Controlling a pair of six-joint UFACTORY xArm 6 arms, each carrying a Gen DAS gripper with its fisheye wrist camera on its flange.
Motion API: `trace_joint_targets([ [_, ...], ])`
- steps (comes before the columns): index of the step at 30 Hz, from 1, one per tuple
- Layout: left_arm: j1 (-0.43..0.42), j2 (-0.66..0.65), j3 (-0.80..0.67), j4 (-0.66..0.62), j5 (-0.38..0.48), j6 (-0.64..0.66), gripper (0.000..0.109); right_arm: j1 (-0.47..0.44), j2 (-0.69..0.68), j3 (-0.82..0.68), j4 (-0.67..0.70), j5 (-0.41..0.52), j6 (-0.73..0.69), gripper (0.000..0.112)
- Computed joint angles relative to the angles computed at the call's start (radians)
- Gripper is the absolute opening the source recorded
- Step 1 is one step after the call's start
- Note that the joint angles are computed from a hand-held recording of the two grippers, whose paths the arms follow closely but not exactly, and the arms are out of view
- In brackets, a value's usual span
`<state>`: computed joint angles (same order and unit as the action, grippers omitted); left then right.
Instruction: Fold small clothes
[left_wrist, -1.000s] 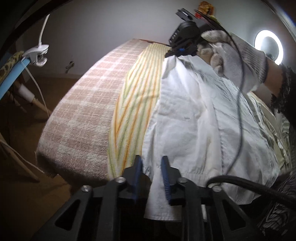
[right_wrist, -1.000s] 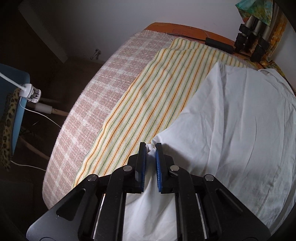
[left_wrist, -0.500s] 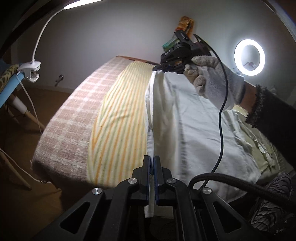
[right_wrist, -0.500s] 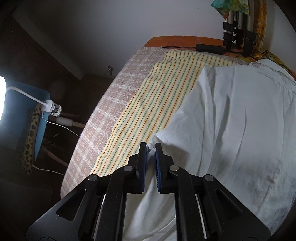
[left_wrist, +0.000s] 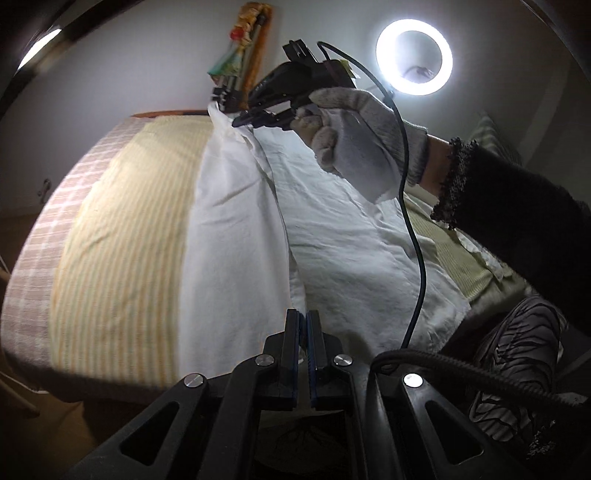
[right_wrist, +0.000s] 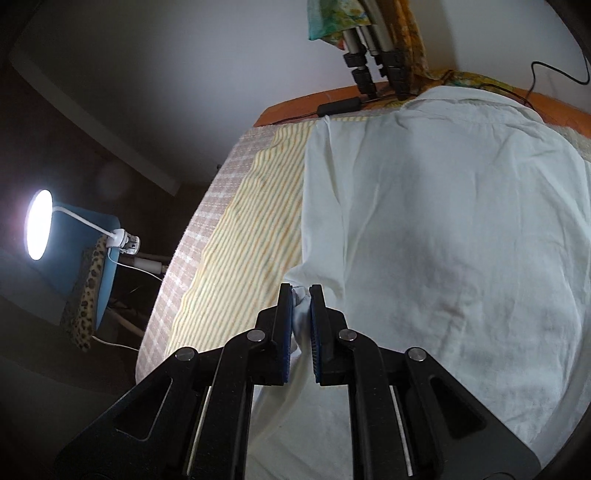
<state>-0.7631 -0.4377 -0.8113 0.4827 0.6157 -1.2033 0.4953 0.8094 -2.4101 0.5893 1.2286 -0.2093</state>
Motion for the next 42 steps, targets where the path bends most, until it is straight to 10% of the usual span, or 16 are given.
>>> trace_joint_targets([
  [12,-0.020,0.047,-0.025,-0.089,-0.020,0.130,0.020,-0.030,0.005,0.043,-0.110,-0.025,0.044,0.009],
  [24,-0.105,-0.098,0.013,0.088,0.230,0.019,0.020,-0.031,-0.281,0.406,-0.108,-0.190,-0.093,0.014],
  [42,0.020,-0.028,0.105,0.043,0.067,0.074,0.019,0.064,-0.512,0.855,-0.037,-0.313,-0.286,0.014],
])
